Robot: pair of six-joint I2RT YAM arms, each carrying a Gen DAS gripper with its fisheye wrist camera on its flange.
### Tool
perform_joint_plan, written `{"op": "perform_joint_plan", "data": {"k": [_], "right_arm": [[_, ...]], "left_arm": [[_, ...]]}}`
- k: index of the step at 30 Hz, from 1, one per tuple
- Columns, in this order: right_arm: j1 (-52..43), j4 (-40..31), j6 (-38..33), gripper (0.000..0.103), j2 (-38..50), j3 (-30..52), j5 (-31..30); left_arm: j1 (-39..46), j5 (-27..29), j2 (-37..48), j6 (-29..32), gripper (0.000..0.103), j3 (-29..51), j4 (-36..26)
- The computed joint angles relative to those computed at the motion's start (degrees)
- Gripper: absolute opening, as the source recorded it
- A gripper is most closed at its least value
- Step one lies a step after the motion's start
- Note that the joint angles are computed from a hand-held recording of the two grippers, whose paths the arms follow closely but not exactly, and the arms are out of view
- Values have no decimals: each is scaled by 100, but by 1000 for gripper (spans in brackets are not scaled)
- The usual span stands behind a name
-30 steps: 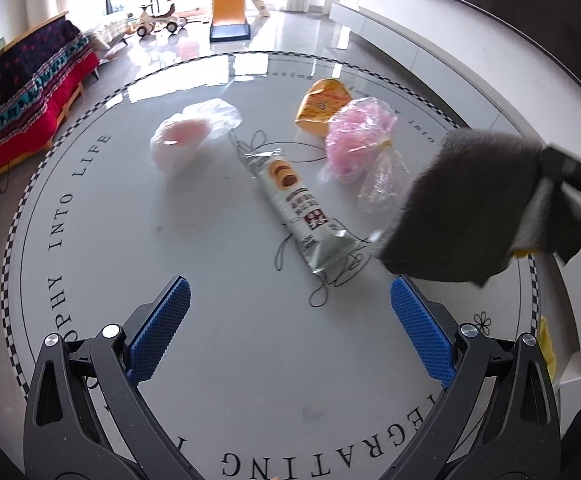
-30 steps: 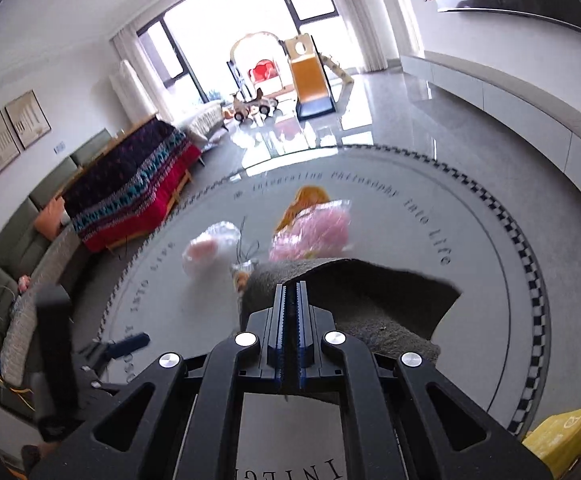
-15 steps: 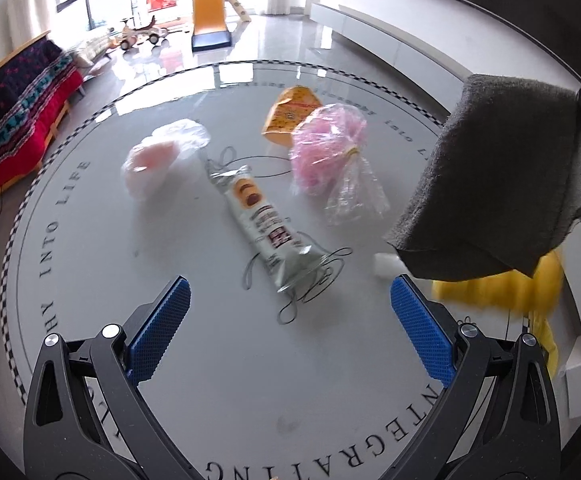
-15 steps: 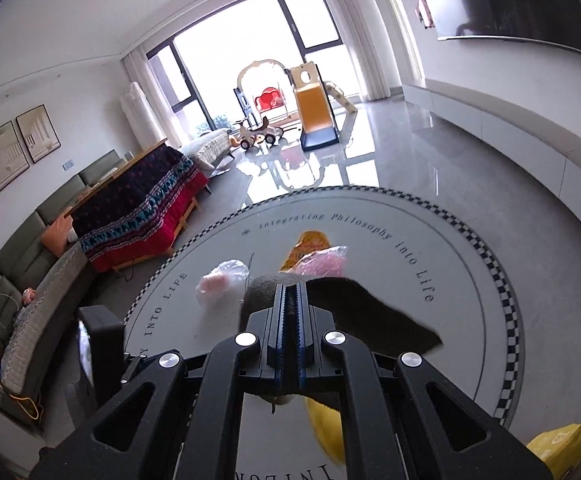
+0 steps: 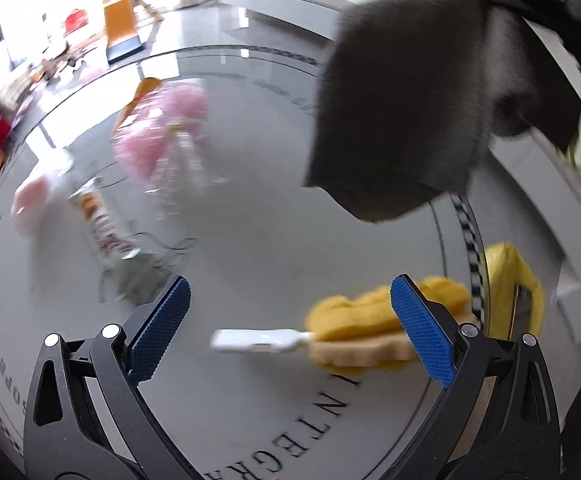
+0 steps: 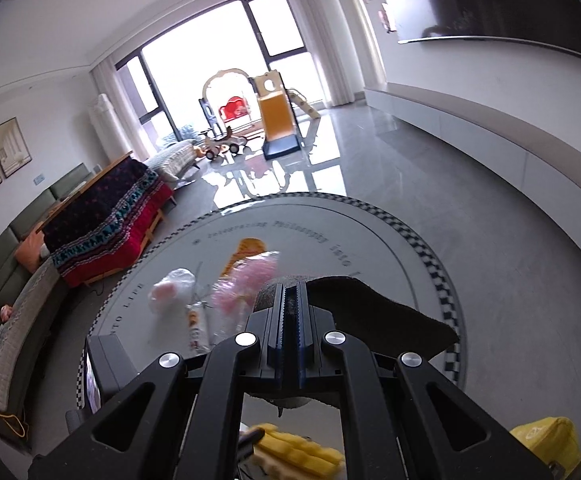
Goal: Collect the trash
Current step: 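Grasp the yellow sponge brush with the left tool while the right tool holds the cloth, then carry the sponge and cloth over the trash bag and open both tools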
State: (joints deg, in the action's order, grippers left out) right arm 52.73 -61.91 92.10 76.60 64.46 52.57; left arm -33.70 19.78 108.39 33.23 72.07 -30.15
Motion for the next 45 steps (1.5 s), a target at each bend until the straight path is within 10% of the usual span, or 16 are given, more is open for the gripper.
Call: {"op": "perform_joint_plan", "data": {"k": [14, 18, 24, 45], "right_arm": [[551, -640, 1524, 6, -368, -801, -245], [503, -546, 1517, 6, -441, -938, -309], [402, -365, 1329, 6, -334, -892, -384], [402, 682, -270, 6, 1496, 1014, -549]], "left_arm": [[-1072, -684, -362, 2333, 97, -1071, 512], [-1111, -699, 41, 2221, 91, -687, 161], [-885, -346, 335, 2091, 53, -375, -107], [1128, 178, -817, 2212, 49, -1230, -276]]}}
